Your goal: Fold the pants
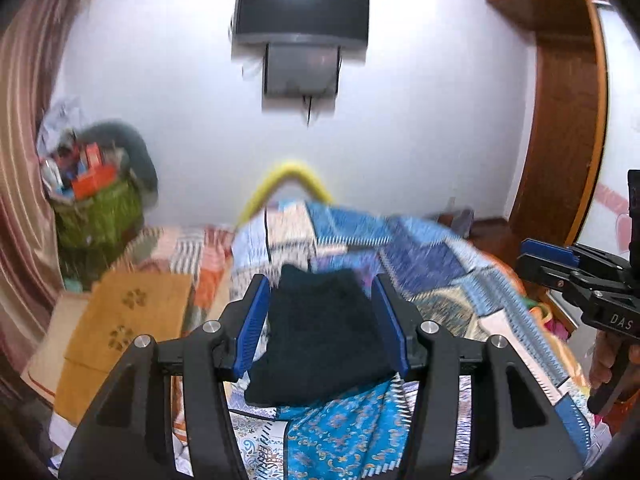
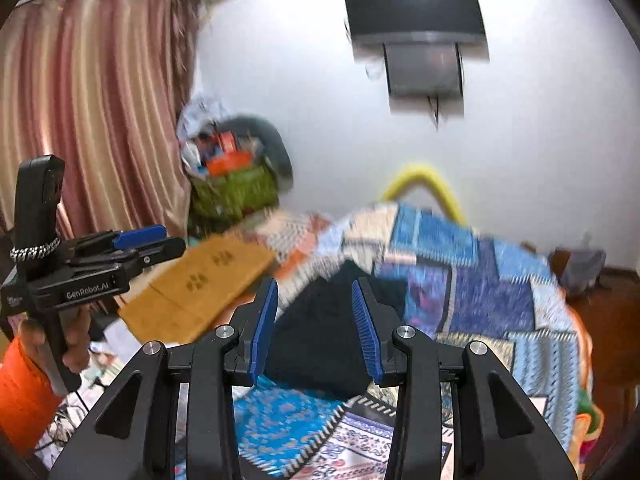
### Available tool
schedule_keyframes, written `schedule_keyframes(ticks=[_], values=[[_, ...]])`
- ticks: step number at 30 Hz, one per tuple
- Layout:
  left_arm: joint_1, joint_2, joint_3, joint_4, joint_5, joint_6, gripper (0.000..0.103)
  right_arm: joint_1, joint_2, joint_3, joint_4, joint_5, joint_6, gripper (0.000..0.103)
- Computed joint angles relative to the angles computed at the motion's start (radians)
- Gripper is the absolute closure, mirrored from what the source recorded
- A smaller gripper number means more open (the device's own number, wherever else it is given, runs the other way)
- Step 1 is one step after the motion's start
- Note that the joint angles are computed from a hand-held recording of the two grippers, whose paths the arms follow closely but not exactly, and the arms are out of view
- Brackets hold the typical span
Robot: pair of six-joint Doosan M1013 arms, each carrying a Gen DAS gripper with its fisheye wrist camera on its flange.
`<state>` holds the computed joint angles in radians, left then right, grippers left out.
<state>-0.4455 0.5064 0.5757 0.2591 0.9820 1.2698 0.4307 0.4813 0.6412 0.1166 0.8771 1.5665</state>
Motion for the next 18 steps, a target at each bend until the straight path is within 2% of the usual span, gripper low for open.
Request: schedule_keyframes(ticks=[4,8,12,14,16,18], values=[[-0.048,-0.11,0.144,0.128,-0.11,-0.084,0.05,0.025,-0.104,0.149,-0.024,-0.159,-0.019,0.068],[-0.101,-0.192,0.265,0.307,-0.177,-0.212,0.05,0.05,-0.194,0.285,-0.056,-0.309,-0.009,0.068],[-0.147,-0.258,0.373,0.457,-0.222,-0.345,0.039,0.065,-0.246,0.367,-0.076,-0.389,0.011,0.068],[-0.166,-0.281,0.414,0.52,-0.234,-0.41,0.034,0.076,-0.265,0.407,-0.147,-0.431,0.087,0.055],[-0.178,-0.3,0.448,0.547,-0.249,-0.455,0.027,0.084,-0.279,0.441,-0.226,-0.476,0.18,0.037],[-0.182,-0.311,0.469,0.566,-0.26,-0.483,0.017,0.096,-0.288,0.458,-0.332,-0.489,0.283,0.026]])
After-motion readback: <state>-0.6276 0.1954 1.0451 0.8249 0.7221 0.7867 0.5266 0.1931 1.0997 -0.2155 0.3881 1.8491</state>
